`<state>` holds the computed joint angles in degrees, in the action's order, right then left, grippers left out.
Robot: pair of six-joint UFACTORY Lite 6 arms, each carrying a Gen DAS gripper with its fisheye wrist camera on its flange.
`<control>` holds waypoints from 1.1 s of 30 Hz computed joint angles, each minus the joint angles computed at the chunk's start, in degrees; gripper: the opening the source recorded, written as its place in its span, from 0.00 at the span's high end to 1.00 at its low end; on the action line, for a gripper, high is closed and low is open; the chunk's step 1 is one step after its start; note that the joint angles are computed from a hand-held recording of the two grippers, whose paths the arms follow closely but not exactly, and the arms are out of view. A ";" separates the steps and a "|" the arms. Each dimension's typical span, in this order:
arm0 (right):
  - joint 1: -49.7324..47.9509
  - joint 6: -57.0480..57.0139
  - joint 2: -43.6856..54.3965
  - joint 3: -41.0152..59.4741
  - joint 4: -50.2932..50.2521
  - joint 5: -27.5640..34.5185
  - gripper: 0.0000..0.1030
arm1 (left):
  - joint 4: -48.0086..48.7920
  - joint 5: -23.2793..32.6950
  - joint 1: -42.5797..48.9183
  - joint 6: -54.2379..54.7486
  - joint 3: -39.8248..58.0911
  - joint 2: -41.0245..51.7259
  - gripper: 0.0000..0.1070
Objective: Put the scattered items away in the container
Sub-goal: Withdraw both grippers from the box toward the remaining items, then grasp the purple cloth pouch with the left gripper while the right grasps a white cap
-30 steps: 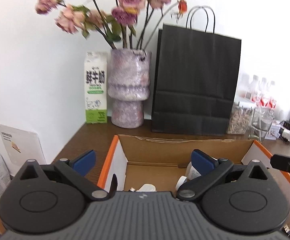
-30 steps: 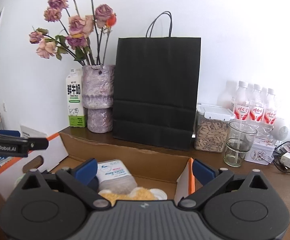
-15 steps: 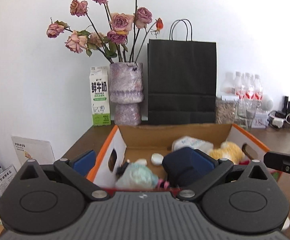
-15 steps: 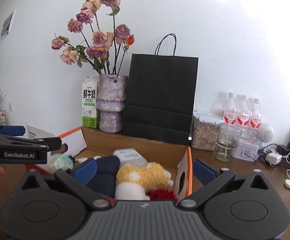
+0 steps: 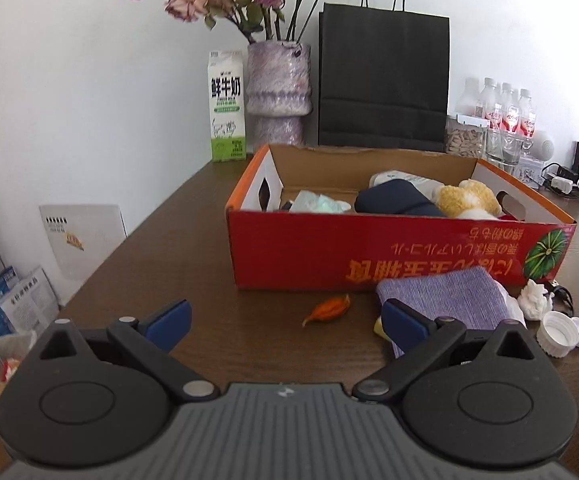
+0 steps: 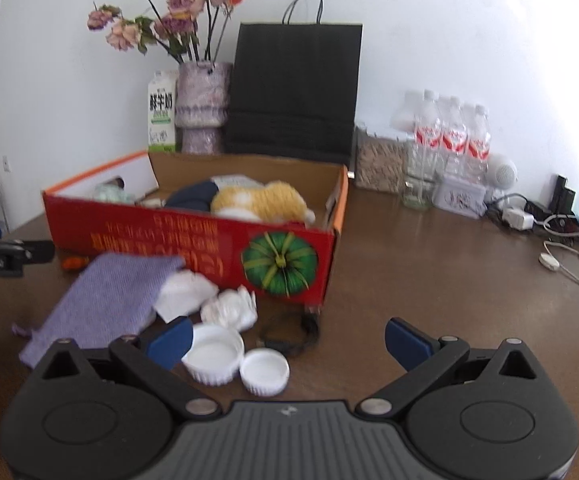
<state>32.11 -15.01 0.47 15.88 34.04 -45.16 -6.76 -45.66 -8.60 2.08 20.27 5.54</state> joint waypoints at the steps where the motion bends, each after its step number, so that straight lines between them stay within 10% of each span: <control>1: 0.39 -0.46 0.35 -0.08 0.84 0.06 0.01 | 1.56 0.75 0.49 -1.13 -0.57 -0.87 0.04; 23: -9.98 6.02 2.08 1.35 -16.52 5.33 0.13 | -20.14 12.63 -21.77 6.97 10.24 7.81 0.04; 33: -14.02 15.87 2.92 2.13 -31.35 6.82 0.53 | -21.01 10.46 -22.49 7.41 9.85 8.79 0.04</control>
<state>18.09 0.85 3.39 18.02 2.69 -38.34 -27.78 -35.20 -31.09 9.48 30.12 14.33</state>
